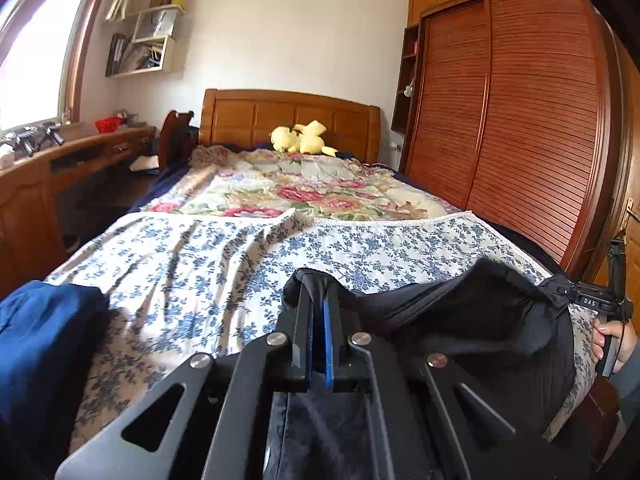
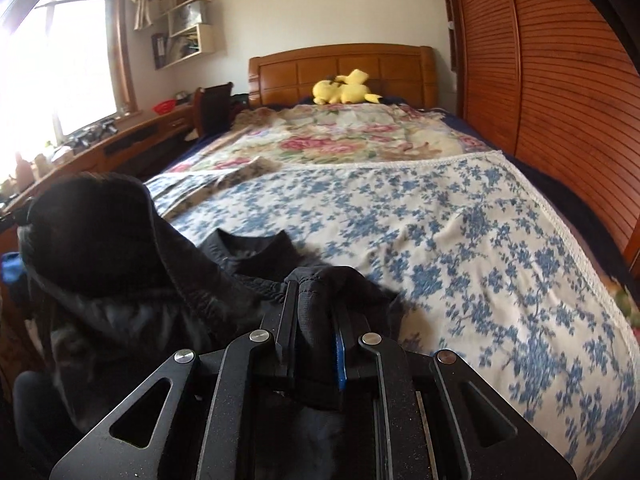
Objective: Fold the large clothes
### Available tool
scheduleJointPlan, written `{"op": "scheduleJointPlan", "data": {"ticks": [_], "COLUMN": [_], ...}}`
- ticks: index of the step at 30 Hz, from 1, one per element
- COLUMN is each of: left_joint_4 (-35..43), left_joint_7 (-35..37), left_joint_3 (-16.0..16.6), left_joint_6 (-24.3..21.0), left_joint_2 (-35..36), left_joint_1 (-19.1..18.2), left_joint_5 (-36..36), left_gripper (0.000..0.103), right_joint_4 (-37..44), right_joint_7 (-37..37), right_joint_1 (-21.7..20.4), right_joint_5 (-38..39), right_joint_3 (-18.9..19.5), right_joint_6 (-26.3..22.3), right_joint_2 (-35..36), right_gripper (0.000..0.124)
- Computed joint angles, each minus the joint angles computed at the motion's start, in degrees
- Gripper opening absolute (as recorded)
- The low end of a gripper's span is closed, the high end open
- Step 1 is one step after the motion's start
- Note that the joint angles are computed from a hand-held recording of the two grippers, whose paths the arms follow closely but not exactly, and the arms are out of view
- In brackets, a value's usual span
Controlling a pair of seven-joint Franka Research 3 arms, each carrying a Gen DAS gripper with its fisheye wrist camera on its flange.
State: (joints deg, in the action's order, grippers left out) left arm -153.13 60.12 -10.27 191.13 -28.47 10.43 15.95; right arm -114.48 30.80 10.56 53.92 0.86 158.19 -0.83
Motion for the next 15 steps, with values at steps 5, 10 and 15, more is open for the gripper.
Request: {"op": "scheduleJointPlan", "data": {"ticks": [5, 10, 15], "left_joint_4": [3.7, 4.4, 4.7], "left_joint_7": [0.8, 3.9, 6.8], "left_joint_3": [-9.4, -13.7, -11.8], "left_joint_6": [1.8, 3.1, 3.1], "left_joint_2": [7.2, 11.1, 13.9], "left_joint_1": [9.5, 13.6, 11.8], "left_joint_5": [-1.6, -4.7, -7.2], "left_gripper": [0.002, 0.002, 0.002], "right_joint_4": [5.7, 7.9, 9.7], "right_joint_7": [1.3, 4.8, 8.2], "right_joint_1": [-0.1, 0.1, -0.5], "right_joint_5": [-3.2, -10.0, -12.9], "right_joint_3": [1.1, 2.6, 4.0], "right_joint_6": [1.7, 3.8, 4.9], "right_joint_2": [6.0, 10.1, 13.8], "right_gripper": [0.012, 0.013, 0.015]}}
